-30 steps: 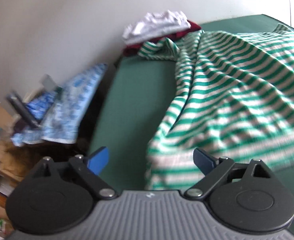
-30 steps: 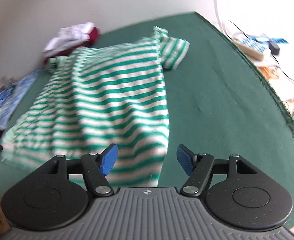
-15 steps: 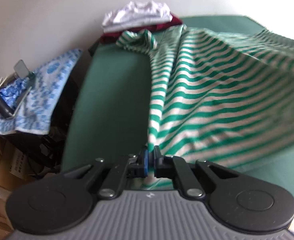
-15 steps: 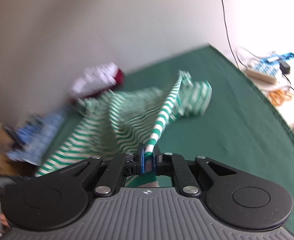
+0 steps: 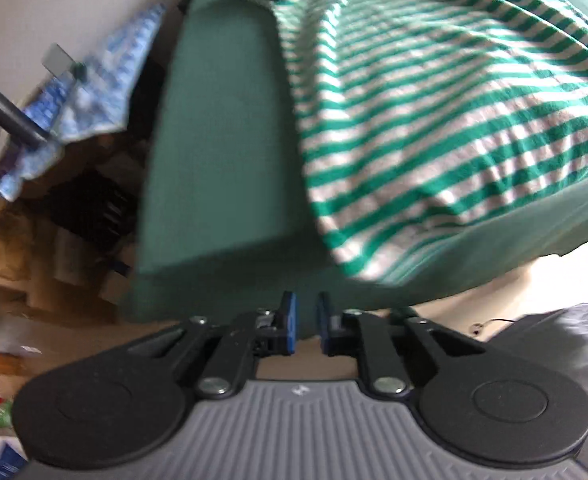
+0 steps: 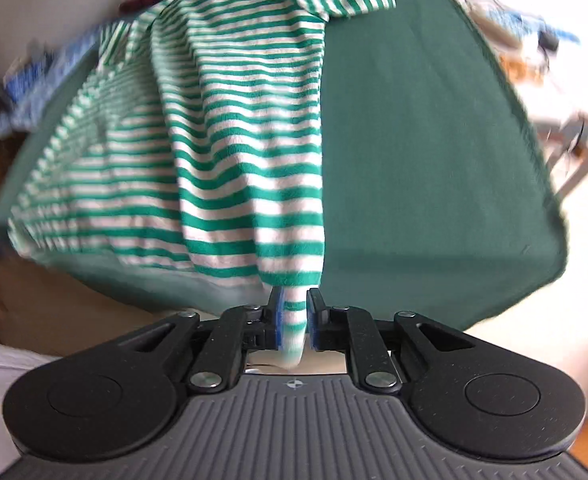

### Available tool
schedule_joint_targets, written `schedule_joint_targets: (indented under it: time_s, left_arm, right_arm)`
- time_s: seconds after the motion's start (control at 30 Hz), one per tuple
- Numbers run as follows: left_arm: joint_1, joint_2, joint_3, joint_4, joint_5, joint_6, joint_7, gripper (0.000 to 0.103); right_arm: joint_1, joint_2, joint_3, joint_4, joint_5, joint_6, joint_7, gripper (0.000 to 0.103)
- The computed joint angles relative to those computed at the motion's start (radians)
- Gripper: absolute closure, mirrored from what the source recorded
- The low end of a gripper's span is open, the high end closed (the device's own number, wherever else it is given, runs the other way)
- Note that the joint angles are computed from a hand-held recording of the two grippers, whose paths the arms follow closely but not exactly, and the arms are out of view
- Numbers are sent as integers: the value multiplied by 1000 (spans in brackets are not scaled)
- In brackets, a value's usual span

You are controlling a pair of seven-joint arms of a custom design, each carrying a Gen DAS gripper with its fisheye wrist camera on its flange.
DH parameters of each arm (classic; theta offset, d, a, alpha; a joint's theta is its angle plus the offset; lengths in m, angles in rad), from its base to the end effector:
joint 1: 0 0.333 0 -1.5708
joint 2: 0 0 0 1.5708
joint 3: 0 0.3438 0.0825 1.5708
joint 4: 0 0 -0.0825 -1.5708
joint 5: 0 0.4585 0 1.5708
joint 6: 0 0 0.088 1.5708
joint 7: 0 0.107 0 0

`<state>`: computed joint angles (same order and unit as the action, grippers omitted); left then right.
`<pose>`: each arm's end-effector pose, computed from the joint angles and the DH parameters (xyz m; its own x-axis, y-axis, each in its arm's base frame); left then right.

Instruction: Fold clothes

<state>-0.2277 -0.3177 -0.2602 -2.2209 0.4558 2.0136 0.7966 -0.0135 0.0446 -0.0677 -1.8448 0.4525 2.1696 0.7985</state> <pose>0.4802 -0.2348 0.5189 0.1717 -0.9329 -0.3166 -0.9277 -0.0450 -0.3706 0.6736 -0.0372 0.5327 0.4921 -0.8593 -0.1395 -0.8053 -0.3884 -0.4480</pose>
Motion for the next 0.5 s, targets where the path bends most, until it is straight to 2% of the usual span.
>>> schedule_joint_targets:
  time_s: [0.03, 0.1, 0.13, 0.17, 0.2, 0.23, 0.3, 0.37, 0.43, 0.5]
  left_arm:
    - [7, -11, -2, 8, 30, -7, 3, 80]
    - [35, -2, -9, 40, 123, 15, -17, 76]
    - [52, 17, -11, 64, 176, 41, -35, 63]
    - [67, 48, -9, 89, 225, 82, -55, 52]
    - [82, 85, -5, 117, 274, 128, -79, 30]
    - [95, 128, 3, 145, 317, 183, -100, 20]
    - [110, 251, 23, 237, 374, 248, -110, 22]
    - [109, 376, 51, 346, 387, 268, -109, 26]
    - [98, 496, 83, 460, 364, 263, -91, 27]
    - [81, 589, 115, 551, 356, 241, -77, 27]
  right_arm:
    - [-1, 14, 1, 25, 37, 30, -23, 78]
    - [-6, 46, 7, 79, 114, 87, -73, 53]
    - [-8, 72, 12, 116, 156, 112, -87, 47]
    - [-10, 118, 19, 171, 200, 133, -72, 37]
    - [-10, 167, 29, 228, 227, 153, -44, 35]
    - [0, 221, 38, 289, 214, 166, 9, 35]
    - [19, 336, 54, 425, 178, 185, 123, 35]
    - [41, 447, 61, 550, 125, 210, 242, 35]
    - [65, 546, 53, 660, 62, 222, 376, 35]
    - [78, 644, 43, 784, 10, 198, 508, 36]
